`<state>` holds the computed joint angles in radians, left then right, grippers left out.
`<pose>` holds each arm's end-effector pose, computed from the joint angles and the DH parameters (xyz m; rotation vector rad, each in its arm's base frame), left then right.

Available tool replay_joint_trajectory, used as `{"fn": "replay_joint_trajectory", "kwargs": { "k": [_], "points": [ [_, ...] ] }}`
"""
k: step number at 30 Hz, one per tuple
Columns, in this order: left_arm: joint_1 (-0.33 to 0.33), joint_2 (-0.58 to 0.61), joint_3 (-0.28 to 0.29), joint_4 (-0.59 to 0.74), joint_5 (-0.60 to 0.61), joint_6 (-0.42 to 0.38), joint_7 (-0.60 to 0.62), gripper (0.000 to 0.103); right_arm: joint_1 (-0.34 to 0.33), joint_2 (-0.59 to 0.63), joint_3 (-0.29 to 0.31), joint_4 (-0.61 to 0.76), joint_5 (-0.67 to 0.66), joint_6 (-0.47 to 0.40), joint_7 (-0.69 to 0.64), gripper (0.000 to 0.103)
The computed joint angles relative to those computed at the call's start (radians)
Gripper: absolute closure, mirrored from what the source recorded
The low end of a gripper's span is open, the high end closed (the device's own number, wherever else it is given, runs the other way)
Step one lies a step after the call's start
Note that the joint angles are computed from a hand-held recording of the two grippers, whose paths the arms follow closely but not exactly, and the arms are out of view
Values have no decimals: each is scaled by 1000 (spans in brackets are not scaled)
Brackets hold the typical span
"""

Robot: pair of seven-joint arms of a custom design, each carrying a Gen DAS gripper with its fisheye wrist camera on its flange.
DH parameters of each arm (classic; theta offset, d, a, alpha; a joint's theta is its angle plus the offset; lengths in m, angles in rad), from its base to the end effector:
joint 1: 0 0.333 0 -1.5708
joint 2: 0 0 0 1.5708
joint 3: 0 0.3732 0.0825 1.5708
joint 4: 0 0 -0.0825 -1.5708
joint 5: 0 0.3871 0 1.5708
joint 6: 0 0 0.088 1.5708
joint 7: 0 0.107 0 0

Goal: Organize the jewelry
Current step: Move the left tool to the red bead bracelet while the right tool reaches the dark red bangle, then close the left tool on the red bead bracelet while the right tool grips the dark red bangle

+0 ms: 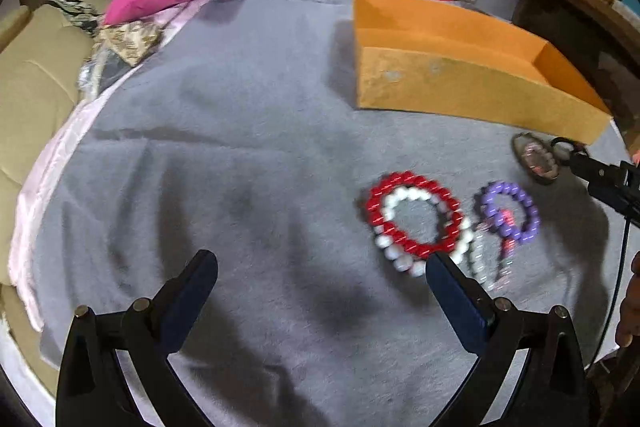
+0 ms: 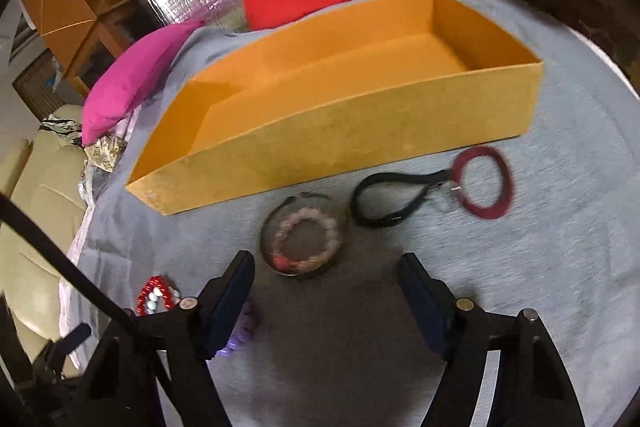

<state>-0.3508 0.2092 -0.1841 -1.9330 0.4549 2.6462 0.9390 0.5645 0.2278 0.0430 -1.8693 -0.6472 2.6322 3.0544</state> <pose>0.5621 -0.3367 0.4901 -1.6759 2.1251 -0.6066 0.5418 0.3919 0.5036 -1.3892 2.0824 -0.3891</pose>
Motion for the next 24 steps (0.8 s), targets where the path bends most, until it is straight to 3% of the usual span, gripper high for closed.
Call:
{"fn": "replay_joint_trajectory", "kwargs": {
  "k": [3, 5, 7, 11, 13, 15, 18, 21, 24],
  "points": [
    [19, 34, -28, 29, -92, 9, 78, 0, 3, -66, -24, -78, -87, 7, 116, 26],
    [7, 60, -20, 61, -100, -8, 86, 0, -8, -104, -18, -110, -152, -45, 170, 26],
    [0, 78, -11, 80, -102, -4, 93, 0, -31, -124, -1, -123, -172, -94, 183, 26],
    [2, 87, 1, 83, -116, 32, 103, 2, -90, -138, 25, -154, -144, -82, 170, 26],
    [15, 88, -7, 76, -140, 65, 140, 17, -106, -122, 29, -147, -133, -66, 147, 29],
    [32, 92, -25, 75, -187, 78, 194, 43, -115, -103, 25, -134, -135, -52, 138, 39],
    [66, 113, -59, 92, -297, 73, 286, 61, -106, -75, 15, -98, -162, -106, 158, 54],
    [73, 117, -55, 86, -341, 99, 325, 80, -93, -41, 17, -38, -148, -203, 75, 66],
    [113, 112, -82, 72, -432, 120, 398, 91, -74, -13, 17, 12, -141, -291, -11, 87]
  ]
}}
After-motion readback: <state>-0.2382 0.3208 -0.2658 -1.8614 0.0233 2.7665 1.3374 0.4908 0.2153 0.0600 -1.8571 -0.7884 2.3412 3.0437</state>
